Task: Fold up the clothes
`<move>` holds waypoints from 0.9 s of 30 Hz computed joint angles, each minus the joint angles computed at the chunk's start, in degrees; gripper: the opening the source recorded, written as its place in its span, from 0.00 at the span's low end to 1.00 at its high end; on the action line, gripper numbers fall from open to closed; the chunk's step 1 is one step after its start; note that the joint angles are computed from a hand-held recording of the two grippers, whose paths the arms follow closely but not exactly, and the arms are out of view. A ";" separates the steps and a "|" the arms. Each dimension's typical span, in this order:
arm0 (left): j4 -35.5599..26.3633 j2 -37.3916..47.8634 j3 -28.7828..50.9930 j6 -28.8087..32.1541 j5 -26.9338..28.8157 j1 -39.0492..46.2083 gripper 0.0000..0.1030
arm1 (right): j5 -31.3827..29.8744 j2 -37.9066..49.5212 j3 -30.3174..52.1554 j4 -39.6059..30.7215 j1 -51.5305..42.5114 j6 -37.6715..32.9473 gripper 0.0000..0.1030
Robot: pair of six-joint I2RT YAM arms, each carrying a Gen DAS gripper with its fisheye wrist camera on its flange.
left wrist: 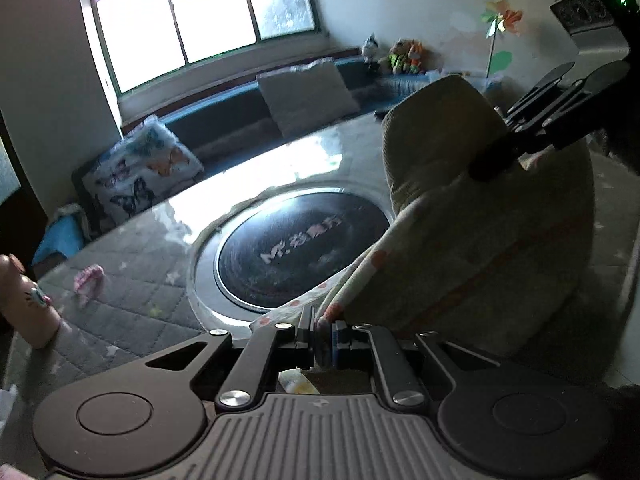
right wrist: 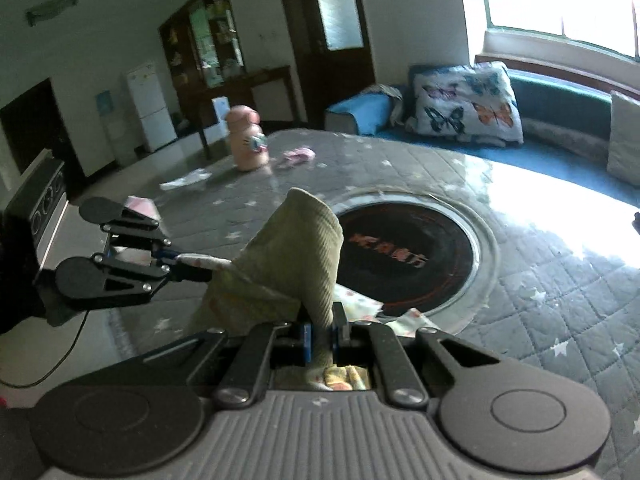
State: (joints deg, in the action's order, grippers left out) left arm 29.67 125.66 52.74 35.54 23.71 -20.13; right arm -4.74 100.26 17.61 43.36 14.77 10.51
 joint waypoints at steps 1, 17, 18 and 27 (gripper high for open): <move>-1.10 1.84 2.37 -0.47 -0.89 -0.47 0.08 | -0.98 3.18 1.98 0.54 -1.50 -0.17 0.08; -12.00 14.56 20.31 -6.82 -4.34 -1.21 0.18 | 9.34 26.00 3.92 22.34 -3.15 7.51 0.31; -11.57 14.48 19.99 -7.10 -4.46 -1.28 0.18 | 10.66 26.64 2.53 24.42 -2.39 8.13 0.31; -8.19 13.97 17.72 -9.04 -6.46 -2.00 0.15 | 17.09 37.93 -3.95 37.62 -0.43 17.13 0.29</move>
